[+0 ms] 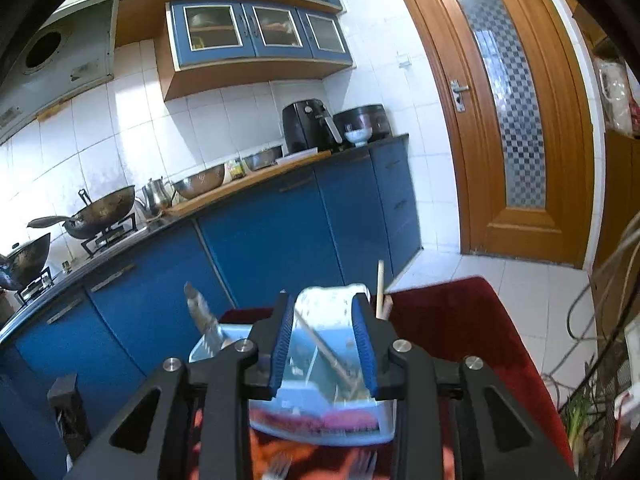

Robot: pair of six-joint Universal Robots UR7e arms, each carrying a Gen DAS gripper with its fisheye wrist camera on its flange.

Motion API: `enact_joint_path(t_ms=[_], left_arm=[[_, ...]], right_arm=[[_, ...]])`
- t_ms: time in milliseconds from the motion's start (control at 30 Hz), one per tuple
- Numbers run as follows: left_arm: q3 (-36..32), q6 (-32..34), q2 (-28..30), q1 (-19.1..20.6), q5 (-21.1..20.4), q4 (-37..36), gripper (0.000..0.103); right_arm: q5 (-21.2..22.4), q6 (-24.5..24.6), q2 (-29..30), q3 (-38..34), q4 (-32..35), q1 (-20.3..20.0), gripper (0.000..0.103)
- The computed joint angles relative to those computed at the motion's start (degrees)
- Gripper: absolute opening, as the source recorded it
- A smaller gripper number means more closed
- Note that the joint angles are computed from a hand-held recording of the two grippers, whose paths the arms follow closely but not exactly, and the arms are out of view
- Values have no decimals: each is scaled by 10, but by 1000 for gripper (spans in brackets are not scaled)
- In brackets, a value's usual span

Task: Organize utensils
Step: 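Move both open tools back down to the remaining forks on the cloth, then grasp a silver fork with the left tool while the right tool grasps another fork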

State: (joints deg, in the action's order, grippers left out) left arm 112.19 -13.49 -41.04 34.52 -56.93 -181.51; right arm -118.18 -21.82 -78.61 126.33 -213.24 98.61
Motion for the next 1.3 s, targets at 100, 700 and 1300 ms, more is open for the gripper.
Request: enact_joint_path(t_ms=[100, 700, 1300], left_arm=[[2, -7, -7, -1, -8, 15, 35], [-19, -26, -10, -14, -47, 179, 35], [-104, -26, 45, 14, -102, 285, 35]], right_arm=[[-14, 14, -15, 25, 11, 3, 33], [-67, 90, -28, 99, 154, -46, 33], [-12, 119, -34, 80, 237, -117, 33]])
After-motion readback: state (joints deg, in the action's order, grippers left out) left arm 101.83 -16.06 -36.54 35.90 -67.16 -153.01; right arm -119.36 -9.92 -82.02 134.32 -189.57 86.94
